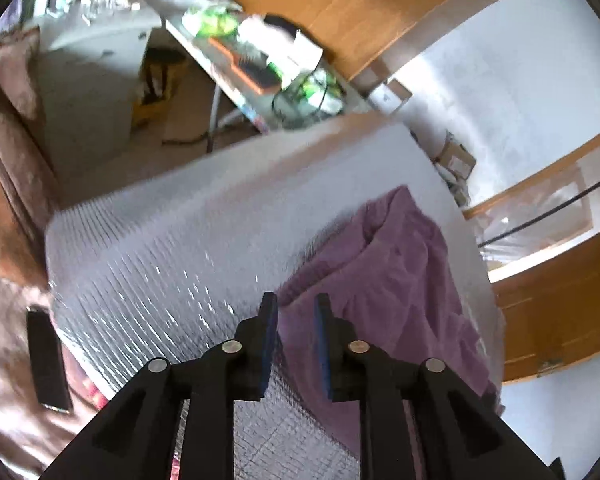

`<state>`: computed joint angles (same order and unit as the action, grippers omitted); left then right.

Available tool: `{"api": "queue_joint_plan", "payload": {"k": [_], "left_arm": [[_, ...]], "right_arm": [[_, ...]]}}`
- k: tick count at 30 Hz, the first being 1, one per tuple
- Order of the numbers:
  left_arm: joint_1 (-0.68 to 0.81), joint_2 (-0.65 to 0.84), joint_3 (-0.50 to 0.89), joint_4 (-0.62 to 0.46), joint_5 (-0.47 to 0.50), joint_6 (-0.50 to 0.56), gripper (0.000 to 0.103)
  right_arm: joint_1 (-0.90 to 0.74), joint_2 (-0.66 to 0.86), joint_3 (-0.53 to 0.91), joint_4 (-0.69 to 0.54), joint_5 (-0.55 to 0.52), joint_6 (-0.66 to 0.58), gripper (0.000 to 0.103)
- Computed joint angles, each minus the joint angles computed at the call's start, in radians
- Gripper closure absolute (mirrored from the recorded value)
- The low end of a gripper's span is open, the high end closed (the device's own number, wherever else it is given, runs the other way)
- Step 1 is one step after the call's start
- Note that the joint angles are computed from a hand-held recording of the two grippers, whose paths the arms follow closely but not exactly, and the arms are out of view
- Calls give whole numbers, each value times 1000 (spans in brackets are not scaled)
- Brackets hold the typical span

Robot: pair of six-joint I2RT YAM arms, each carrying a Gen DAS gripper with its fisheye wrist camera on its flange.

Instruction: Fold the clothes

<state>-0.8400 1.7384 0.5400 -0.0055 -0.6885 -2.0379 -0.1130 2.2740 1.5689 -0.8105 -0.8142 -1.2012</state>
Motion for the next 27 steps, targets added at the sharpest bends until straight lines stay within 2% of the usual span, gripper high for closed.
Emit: {"api": "queue_joint_plan", "payload": {"k": [2,4,5,6,10,12,13,16,17,18,22,24,27], "left_arm": [[13,-32,16,-63,-13,16,82],[43,-51,47,-115,-9,68,82],[64,-57,69,-125,-5,119,82],[84,-61,92,-135,-1,170,76],[222,-40,210,-81,127,521,72],[286,14,305,-65,198,668,65],[316,48,360,-63,237,734,65],[387,181,531,-22,368,952,65],[410,248,616,-48,437,1028,65],[427,333,740,-137,481,1065,65],[461,556,1049,-277,589,1150,65],[464,671,1242,-421,543,1190,65],[481,781,1407,-517,545,1207,65]], "right_arm": [[-14,17,57,-1,-11,46,88],[-20,20,87,82,7,134,79],[-21,25,105,125,21,182,77],[-25,38,135,155,33,226,73],[-37,117,303,218,107,376,64],[-42,189,443,171,140,401,60],[-40,236,535,126,167,407,59],[-36,406,855,-102,197,362,58],[-37,454,937,-156,203,344,57],[-36,483,979,-175,216,336,56],[-12,475,881,-51,331,329,55],[0,502,907,-39,370,336,55],[14,579,1031,-75,404,354,55]]}}
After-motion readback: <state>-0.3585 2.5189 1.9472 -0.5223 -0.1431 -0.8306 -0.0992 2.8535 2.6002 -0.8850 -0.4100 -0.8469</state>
